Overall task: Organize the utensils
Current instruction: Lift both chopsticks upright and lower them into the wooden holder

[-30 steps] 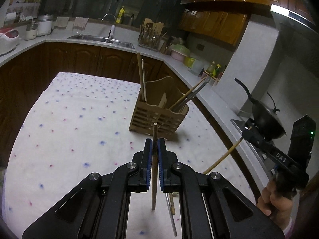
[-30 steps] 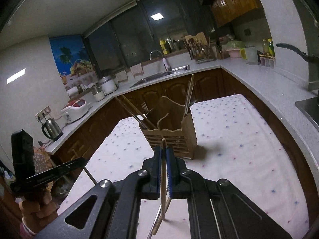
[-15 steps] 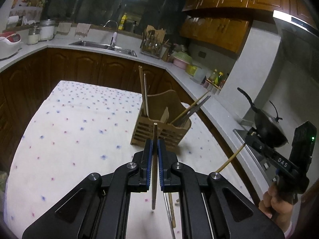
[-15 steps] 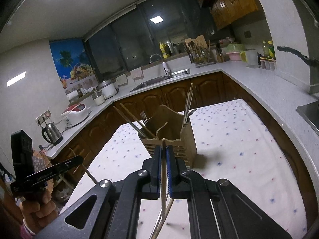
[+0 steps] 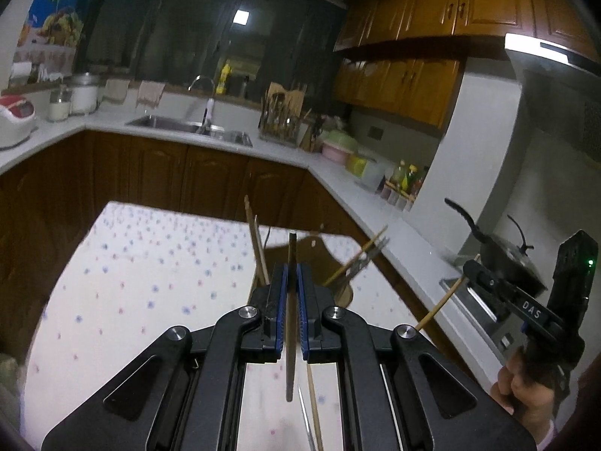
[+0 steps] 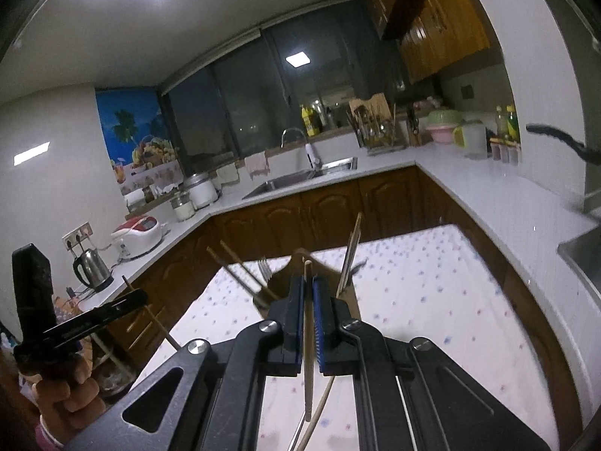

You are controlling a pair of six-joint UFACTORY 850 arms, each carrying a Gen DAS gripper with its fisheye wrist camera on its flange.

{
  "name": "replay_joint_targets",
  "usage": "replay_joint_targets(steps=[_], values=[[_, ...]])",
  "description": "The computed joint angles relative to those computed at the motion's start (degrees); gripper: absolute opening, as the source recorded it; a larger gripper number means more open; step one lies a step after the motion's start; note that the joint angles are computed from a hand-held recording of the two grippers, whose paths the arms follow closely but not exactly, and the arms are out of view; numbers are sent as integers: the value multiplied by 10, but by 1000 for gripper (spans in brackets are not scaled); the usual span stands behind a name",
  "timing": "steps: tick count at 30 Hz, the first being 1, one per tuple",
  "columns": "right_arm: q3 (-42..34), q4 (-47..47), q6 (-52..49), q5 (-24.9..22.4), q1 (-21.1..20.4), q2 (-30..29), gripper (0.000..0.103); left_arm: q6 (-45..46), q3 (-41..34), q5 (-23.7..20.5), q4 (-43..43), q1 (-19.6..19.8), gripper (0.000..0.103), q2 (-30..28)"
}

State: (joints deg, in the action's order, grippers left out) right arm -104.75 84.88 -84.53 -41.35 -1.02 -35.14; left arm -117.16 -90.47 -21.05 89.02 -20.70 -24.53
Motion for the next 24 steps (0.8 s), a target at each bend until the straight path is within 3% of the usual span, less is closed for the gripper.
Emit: replay_joint_targets(steps=[8,16,24], values=[[-120,19,31,25,14,-59,5,-11,-93,-30,49,10,5,-48],[-244,23,62,66,29,-135,5,26,-217,-59,43,21,5,-130],[-259,23,51,97,42,-163,5,88,-277,-65,-26,26,5,-198]])
